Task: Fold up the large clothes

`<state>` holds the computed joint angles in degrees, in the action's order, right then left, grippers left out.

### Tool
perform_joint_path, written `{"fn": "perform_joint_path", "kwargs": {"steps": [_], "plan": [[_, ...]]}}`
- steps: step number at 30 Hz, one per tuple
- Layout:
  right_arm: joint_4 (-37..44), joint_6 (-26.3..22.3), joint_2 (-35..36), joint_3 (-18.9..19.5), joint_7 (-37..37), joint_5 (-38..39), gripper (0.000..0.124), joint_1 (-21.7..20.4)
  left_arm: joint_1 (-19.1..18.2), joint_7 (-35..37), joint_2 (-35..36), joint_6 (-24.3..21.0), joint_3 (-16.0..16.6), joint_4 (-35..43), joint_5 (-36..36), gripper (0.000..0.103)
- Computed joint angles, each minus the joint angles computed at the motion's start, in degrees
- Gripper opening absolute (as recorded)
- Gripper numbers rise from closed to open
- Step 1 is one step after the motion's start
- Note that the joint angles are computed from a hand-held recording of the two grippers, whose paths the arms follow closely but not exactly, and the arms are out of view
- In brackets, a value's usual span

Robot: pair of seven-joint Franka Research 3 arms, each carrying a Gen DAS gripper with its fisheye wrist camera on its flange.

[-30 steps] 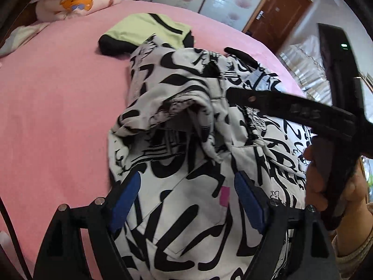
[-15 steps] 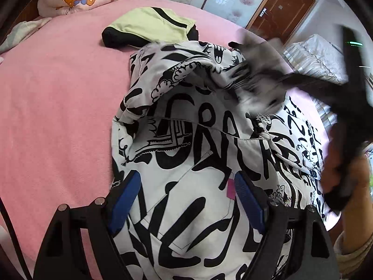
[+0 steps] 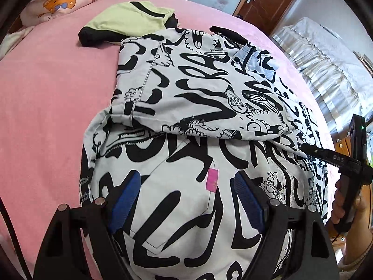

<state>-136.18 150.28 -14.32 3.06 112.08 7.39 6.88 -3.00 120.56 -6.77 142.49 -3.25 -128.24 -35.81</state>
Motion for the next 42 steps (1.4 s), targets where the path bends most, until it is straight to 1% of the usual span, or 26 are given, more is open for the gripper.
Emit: {"fn": "perform_joint_path", "kwargs": {"steps": [2,3,5,8,10,14,16,19,21,22,24,25,26,27,28,29,30,32,34,36,37,38,39,40,42], "plan": [[-0.89,1.50,-0.99,-0.74,0.08,1.00,0.049,-0.43,0.23,-0.03,0.84,-0.19,0.05,1.43,0.74,0.081],[-0.70,2.21,-0.76,-1.32,-0.89,2.28,0.049,-0.19,0.42,0.22,1.53,-0.34,0.08,2.58,1.07,0.081],[0.70,2.80,0.44,-3.22,-5.12,6.20,0.050,0.70,0.98,0.76,3.24,-0.23,-0.02,5.22,1.77,0.081],[6.81,1.99,6.31,-4.10,-8.58,8.13,0.050,0.09,2.34,0.82,7.18,0.14,-0.54,10.59,3.24,0.081],[11.41,0.55,10.80,-4.65,-10.48,10.77,0.050,-0.29,3.72,0.17,11.07,-0.95,-1.12,15.56,3.97,0.081],[19.53,-3.15,19.10,-4.85,-15.07,18.70,0.050,-1.57,6.79,-4.85,22.11,-7.35,-2.67,29.47,6.81,0.081],[22.66,-5.16,22.44,-4.66,-15.56,19.09,0.052,-2.10,7.86,-7.04,27.22,-9.62,-3.56,35.73,8.73,0.081],[24.19,-4.86,24.43,-4.19,-16.44,18.80,0.057,-2.27,8.60,-11.83,34.78,-13.37,-4.55,44.77,12.33,0.081],[24.28,-3.77,24.67,-3.75,-18.10,18.73,0.057,-2.21,8.76,-15.10,39.65,-16.36,-5.07,50.64,14.94,0.081],[24.25,-3.48,24.68,-3.54,-19.27,18.58,0.055,-2.15,8.81,-16.41,41.90,-17.99,-5.46,53.43,16.12,0.081],[24.13,-3.04,24.59,-3.30,-21.32,17.38,0.036,-1.78,8.88,-18.78,45.70,-20.16,-6.37,57.87,18.06,0.081],[23.98,-2.52,24.54,-3.61,-20.75,15.66,0.036,-1.31,9.04,-19.32,47.06,-20.63,-7.04,59.30,18.77,0.081],[23.53,-1.79,24.24,-3.83,-20.07,14.03,0.033,-0.84,9.20,-19.61,47.62,-19.90,-7.72,59.52,19.35,0.081],[23.14,-1.11,23.98,-3.87,-19.86,13.34,0.031,-0.63,9.61,-19.24,47.28,-18.05,-8.55,58.42,19.40,0.064],[22.62,-0.26,23.62,-3.95,-19.42,12.59,0.030,-0.40,10.56,-17.51,46.98,-16.49,-10.08,57.44,18.40,0.048],[22.49,0.16,23.50,-3.91,-19.32,12.34,0.028,-0.33,10.79,-16.74,47.34,-17.19,-10.81,58.12,18.41,0.035],[22.05,1.18,23.11,-4.09,-18.41,10.86,0.027,0.09,9.88,-16.85,46.54,-15.98,-10.18,57.17,20.18,0.027],[21.49,3.31,22.42,-4.07,-17.65,8.79,0.026,0.71,8.94,-14.26,44.24,-12.41,-9.84,53.95,23.25,0.016],[20.94,6.43,21.55,-4.04,-16.52,6.22,0.026,1.53,8.53,-13.09,42.54,-10.11,-9.61,51.89,25.18,0.012],[20.61,9.88,21.13,-3.56,-16.87,6.57,0.025,1.76,9.07,-12.84,41.93,-9.50,-9.89,51.52,24.99,0.010],[20.51,11.62,21.21,-3.78,-15.73,5.00,0.025,2.24,8.86,-13.16,41.64,-8.24,-9.45,51.10,25.65,0.007],[20.20,13.49,21.34,-4.47,-13.64,1.86,0.025,2.93,9.12,-12.95,41.88,-8.39,-9.57,51.50,25.65,0.007],[20.53,14.03,21.91,-5.11,-11.68,-0.80,0.025,3.44,9.36,-12.98,42.30,-8.89,-9.71,52.00,25.47,0.007],[21.70,13.02,23.26,-5.65,-10.09,-2.67,0.025,3.69,9.46,-13.20,43.03,-9.40,-9.71,52.79,25.42,0.007],[24.47,9.94,26.17,-6.49,-7.65,-5.04,0.025,4.10,9.11,-12.72,43.60,-8.53,-9.49,52.59,26.46,0.007]]}}
